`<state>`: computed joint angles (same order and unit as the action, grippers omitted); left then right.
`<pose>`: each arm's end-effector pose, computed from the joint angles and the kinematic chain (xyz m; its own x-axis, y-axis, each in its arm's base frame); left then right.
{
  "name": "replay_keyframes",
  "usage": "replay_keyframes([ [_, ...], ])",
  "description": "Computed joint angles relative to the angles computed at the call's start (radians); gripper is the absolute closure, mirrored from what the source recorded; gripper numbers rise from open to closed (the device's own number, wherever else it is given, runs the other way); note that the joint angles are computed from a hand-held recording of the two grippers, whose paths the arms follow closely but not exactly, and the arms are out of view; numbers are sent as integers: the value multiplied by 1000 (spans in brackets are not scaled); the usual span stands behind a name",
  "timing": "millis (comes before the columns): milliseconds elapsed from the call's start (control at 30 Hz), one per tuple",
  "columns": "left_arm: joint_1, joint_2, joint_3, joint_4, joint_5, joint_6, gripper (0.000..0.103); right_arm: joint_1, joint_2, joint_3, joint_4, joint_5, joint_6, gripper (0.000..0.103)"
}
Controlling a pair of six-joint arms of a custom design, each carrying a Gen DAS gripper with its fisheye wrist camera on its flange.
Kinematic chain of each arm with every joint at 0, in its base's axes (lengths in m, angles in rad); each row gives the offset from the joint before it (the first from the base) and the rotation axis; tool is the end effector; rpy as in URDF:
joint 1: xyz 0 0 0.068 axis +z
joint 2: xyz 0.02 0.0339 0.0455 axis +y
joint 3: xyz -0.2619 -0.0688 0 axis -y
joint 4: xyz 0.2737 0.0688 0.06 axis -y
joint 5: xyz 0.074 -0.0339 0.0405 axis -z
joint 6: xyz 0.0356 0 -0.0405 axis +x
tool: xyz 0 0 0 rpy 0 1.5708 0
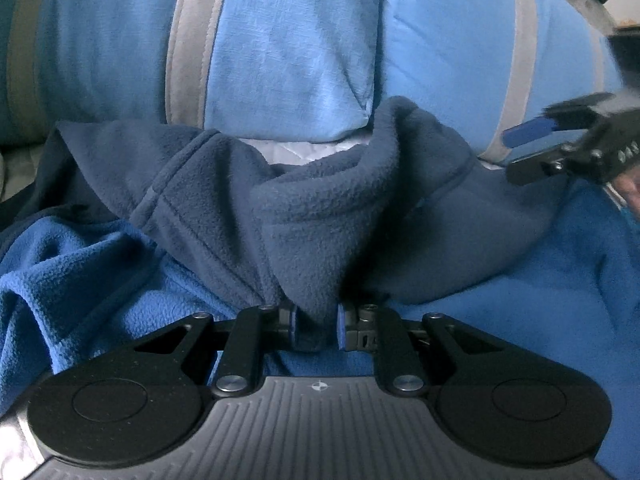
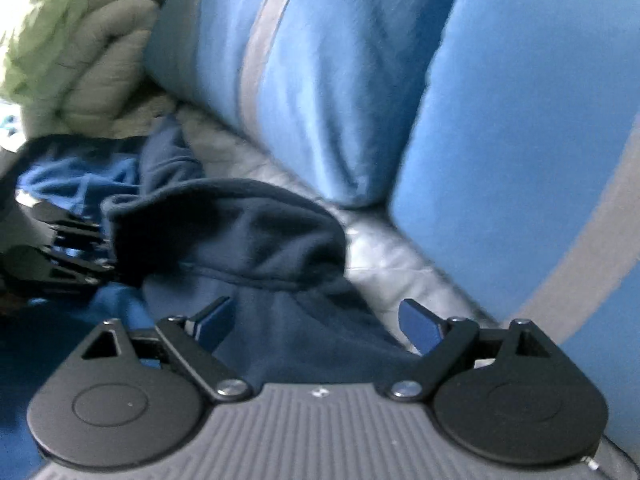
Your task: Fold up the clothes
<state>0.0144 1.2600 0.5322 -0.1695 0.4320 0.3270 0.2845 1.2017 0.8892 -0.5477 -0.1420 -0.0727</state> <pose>0.2507 -0.0113 0.1425 -0.6605 0.2822 -0.6958 0.4859 0.8671 -0.1096 0.2632 0.0822 0.2479 -0.6990 -0.2793 -0.6584 -0.4183 0.9063 0.0596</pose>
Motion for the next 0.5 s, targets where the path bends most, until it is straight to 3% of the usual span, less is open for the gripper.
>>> replay_keyframes([
  [233,7,33,15,9,11,17,86,-95,202,118,-15,-211,-73,18],
  [267,14,17,10,-5,16,23,86,-97,210,114,-5,-221,-67,22],
  [300,16,17,11,-7,17,25,86,-100,215,111,3,-232,-65,34],
  [367,16,0,1,-7,13,28,86,-95,193,89,20,-228,-70,44],
  [433,6,-18,-11,6,-1,32,86,-95,142,53,40,-208,-65,64],
  [500,-3,-44,-24,19,-10,27,86,-115,76,11,58,-216,-37,71],
])
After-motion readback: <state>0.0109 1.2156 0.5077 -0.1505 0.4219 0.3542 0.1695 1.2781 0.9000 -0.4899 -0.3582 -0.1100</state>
